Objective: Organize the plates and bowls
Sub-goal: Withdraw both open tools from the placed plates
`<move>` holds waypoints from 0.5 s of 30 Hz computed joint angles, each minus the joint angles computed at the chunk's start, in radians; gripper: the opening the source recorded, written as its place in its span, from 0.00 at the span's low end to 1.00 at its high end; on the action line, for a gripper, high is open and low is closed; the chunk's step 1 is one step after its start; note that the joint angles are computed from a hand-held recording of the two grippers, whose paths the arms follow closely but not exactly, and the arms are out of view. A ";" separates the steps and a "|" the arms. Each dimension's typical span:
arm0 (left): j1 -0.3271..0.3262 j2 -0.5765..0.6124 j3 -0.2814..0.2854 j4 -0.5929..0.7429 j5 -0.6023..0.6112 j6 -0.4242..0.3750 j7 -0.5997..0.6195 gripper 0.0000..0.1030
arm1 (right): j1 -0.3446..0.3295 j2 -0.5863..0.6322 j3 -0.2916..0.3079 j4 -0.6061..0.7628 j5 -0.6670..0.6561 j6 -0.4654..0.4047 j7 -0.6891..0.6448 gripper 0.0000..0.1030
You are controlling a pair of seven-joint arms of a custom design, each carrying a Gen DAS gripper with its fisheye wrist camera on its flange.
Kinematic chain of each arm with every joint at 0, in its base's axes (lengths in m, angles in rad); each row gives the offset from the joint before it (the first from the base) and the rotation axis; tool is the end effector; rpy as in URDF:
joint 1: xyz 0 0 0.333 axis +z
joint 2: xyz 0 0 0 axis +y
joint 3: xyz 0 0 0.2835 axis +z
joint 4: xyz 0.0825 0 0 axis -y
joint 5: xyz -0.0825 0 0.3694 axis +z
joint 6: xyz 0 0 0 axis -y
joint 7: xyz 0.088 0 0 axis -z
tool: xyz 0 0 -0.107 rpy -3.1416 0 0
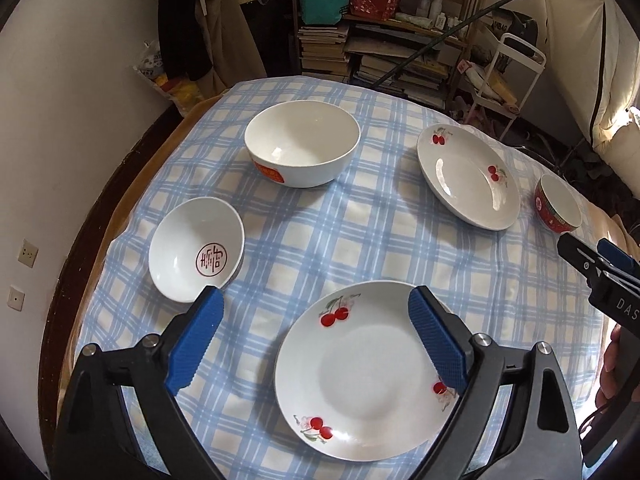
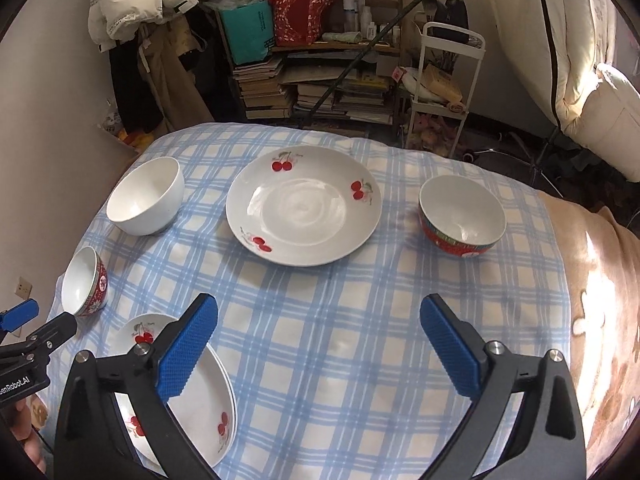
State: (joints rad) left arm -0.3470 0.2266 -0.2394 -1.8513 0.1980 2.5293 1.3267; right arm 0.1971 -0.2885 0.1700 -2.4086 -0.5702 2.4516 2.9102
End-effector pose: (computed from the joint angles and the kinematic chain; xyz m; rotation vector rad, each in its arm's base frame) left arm 0.5303 -0.3442 0.4293 -1.4928 2.4044 -0.5654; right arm 0.4429 0.1717 0.4313 -1.2944 2.4068 -0.6389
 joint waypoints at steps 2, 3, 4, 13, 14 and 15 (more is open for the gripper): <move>-0.007 0.044 -0.008 0.064 -0.007 -0.032 0.025 0.89 | -0.012 -0.001 -0.010 0.002 -0.020 0.009 -0.015 1.00; -0.016 0.068 -0.006 0.100 0.001 -0.044 0.025 0.89 | -0.021 -0.002 -0.016 0.001 -0.031 0.021 -0.022 1.00; -0.026 0.084 -0.001 0.119 0.013 -0.044 0.016 0.89 | -0.028 -0.001 -0.023 0.000 -0.035 0.031 -0.030 1.00; -0.095 0.304 0.013 0.418 0.004 -0.107 0.003 0.89 | -0.108 0.041 -0.097 -0.004 0.010 0.188 -0.158 0.98; -0.104 0.332 0.017 0.458 0.003 -0.127 0.000 0.89 | -0.115 0.055 -0.104 0.002 0.024 0.200 -0.180 0.92; -0.116 0.370 0.019 0.513 0.002 -0.154 0.000 0.89 | -0.121 0.070 -0.112 0.008 0.039 0.209 -0.200 0.87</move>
